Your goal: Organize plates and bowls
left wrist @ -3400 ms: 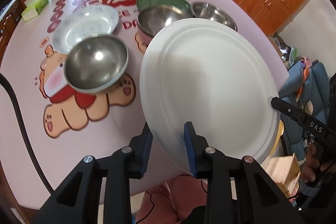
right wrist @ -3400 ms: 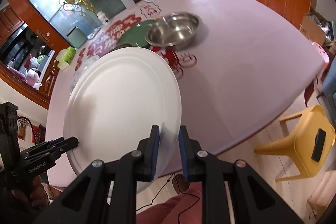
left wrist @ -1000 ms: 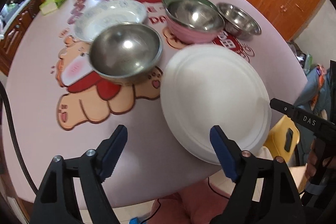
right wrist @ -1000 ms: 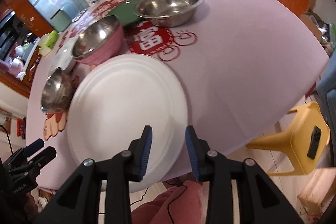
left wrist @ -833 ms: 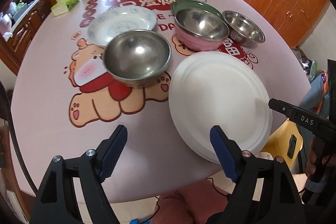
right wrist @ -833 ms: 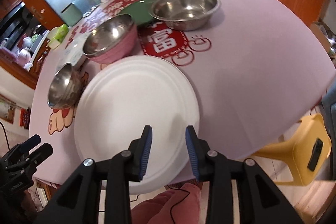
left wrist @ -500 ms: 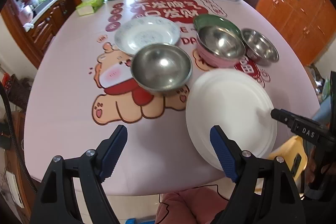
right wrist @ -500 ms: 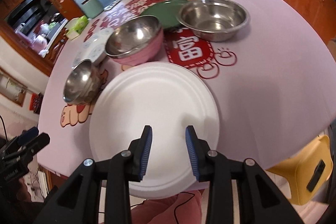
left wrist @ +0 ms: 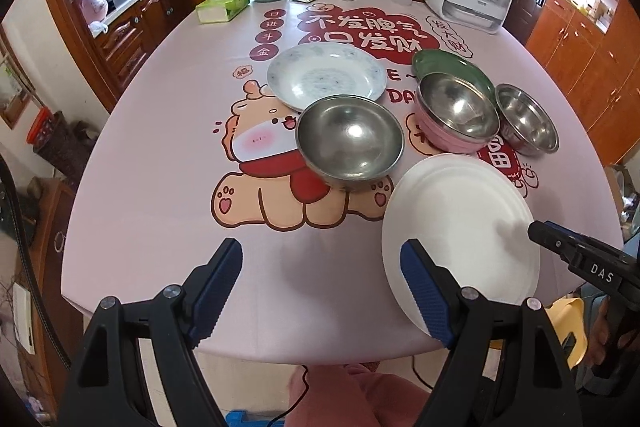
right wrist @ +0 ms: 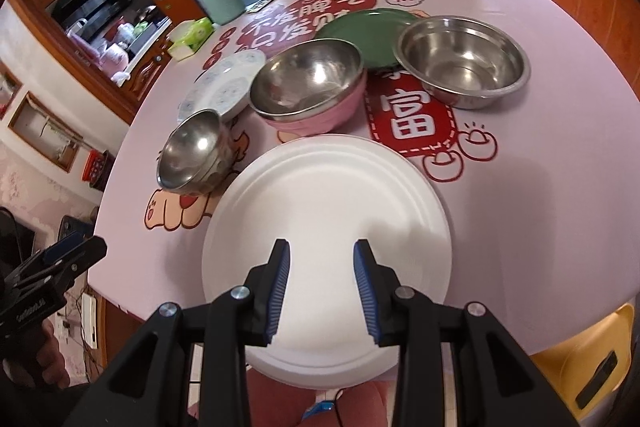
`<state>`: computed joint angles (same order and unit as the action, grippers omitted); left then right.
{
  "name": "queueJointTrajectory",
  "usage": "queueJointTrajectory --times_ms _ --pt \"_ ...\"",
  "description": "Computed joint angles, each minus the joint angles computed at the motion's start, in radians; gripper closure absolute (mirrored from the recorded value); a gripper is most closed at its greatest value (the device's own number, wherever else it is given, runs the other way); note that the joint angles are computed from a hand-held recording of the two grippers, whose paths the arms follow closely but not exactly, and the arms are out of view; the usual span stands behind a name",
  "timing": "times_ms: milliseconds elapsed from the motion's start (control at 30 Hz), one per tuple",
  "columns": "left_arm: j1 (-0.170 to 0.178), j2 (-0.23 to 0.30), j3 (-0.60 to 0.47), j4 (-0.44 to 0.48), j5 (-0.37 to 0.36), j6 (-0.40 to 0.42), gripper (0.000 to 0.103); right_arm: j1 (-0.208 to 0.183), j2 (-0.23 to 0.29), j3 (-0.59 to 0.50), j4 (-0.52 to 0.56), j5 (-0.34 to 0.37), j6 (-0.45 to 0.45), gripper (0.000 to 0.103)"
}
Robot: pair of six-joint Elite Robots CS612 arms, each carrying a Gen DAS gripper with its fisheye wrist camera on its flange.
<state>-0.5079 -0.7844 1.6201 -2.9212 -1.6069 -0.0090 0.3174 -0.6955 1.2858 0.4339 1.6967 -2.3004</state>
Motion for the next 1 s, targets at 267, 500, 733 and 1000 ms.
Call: queueJointTrajectory --times_ms 267,500,733,1000 --pt "0.027 0.025 -0.054 0.024 -0.03 0.006 0.023 0.002 0.011 -0.058 0.013 -0.012 -0.001 0.069" --pt "0.066 0.065 -0.157 0.086 -0.106 0.053 0.023 0.01 0.052 -0.156 0.063 0.023 0.054 0.06" --pt "0.095 0.121 -0.3 0.207 -0.139 0.12 0.022 0.02 0.12 -0.292 0.13 0.039 0.1 0.06" --pt "0.116 0.201 -0.474 0.344 -0.179 0.205 0.021 0.016 0.191 -0.427 0.198 0.056 0.186 0.06"
